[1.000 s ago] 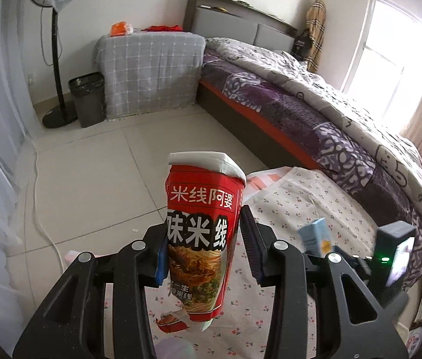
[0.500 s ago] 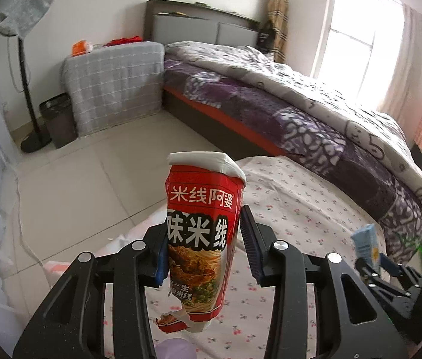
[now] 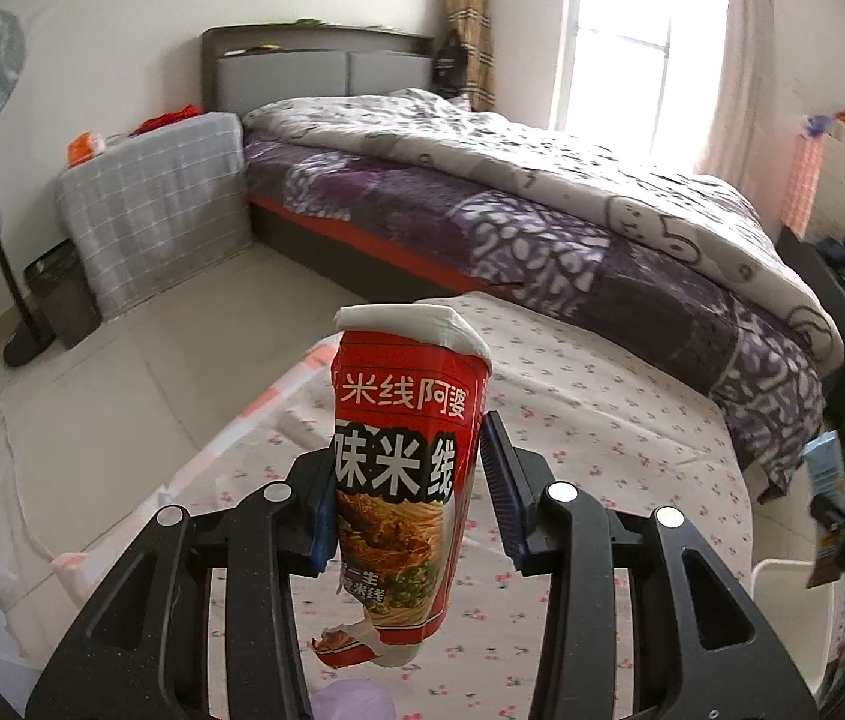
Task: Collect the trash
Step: 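Carry the milk carton and noodle cup to the bin and open both tools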
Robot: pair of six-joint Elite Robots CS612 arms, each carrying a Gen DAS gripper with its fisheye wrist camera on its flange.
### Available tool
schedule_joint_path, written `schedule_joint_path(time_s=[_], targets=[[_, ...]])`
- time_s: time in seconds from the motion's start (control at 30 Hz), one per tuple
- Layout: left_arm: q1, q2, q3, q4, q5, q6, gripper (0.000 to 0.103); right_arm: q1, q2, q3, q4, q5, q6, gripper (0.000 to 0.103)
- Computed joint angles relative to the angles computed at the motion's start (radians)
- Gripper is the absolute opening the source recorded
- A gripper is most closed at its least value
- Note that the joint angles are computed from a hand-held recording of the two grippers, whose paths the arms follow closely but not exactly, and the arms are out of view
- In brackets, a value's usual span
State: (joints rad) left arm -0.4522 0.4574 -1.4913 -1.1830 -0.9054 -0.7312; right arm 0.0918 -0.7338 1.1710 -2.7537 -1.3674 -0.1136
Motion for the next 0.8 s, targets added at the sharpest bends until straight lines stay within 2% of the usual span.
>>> schedule_joint_path(time_s=[0.37,0.5,0.53,0.6,0.7,0.8], targets=[[-0.044,-0.020,0.083,-0.093,-0.026,0.112,0.039,-0.091,-0.050,0.104,-0.006,-0.020,0.087,0.059],[-0.065,-0.029,0.121,-0.139,-0.053,0.166,0.039,-0.122,-0.062,0.135,0.044,-0.014,0.138,0.061],[-0.071,-0.032,0.132,-0.151,-0.067,0.180,0.039,-0.130,-0.066,0.141,0.056,-0.012,0.154,0.063],[-0.084,-0.039,0.157,-0.174,-0.090,0.208,0.039,-0.139,-0.077,0.160,0.037,-0.024,0.178,0.079],[-0.098,-0.046,0.189,-0.210,-0.145,0.232,0.039,-0.148,-0.097,0.200,-0.049,-0.077,0.189,0.094],[-0.113,-0.057,0.230,-0.245,-0.221,0.244,0.039,-0.164,-0.110,0.226,-0.096,-0.101,0.238,0.096]])
